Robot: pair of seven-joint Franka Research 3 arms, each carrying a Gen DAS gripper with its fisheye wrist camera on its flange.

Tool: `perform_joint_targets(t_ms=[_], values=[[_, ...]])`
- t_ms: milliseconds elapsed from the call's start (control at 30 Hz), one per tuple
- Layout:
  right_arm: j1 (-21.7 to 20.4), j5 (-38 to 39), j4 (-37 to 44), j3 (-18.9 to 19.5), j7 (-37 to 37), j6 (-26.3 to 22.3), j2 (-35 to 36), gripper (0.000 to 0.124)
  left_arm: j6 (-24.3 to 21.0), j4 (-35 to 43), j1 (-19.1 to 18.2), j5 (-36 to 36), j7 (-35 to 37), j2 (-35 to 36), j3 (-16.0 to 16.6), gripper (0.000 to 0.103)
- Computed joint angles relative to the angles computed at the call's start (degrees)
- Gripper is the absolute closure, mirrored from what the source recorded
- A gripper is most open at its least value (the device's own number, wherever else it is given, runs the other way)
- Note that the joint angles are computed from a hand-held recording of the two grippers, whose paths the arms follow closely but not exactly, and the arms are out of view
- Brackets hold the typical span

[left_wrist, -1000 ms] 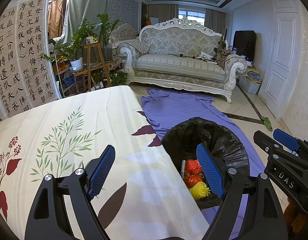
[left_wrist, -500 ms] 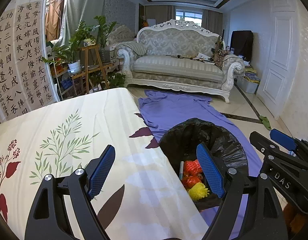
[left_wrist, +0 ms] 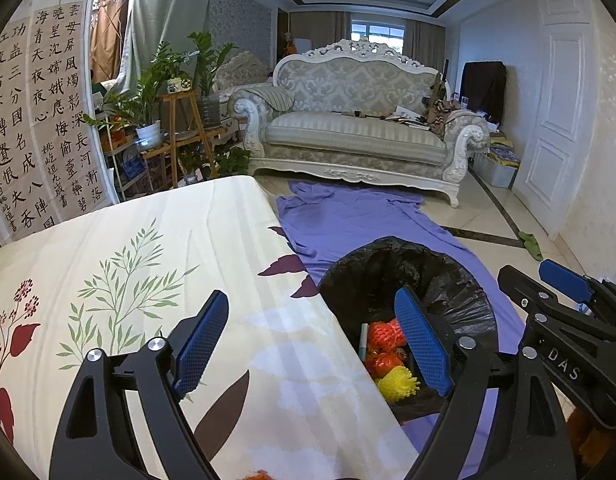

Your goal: Collect trash

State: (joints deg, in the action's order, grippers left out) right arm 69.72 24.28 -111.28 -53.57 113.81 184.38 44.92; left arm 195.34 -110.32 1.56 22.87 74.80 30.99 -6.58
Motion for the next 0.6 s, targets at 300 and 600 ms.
perform_joint_targets(t_ms=[300, 600], values=[[-0.01, -0.22, 0.13, -0.02, 0.09, -0.34, -0.10, 0.070, 0.71, 0.58, -0.58, -0.31, -0.68, 0.70, 0.78, 0.019], [-1.58, -1.57, 2.01, 2.69, -1.17, -0.45, -0.22, 0.063, -3.43, 1.93, -0.04, -1.46, -0.68, 1.15, 2.76, 0.019]])
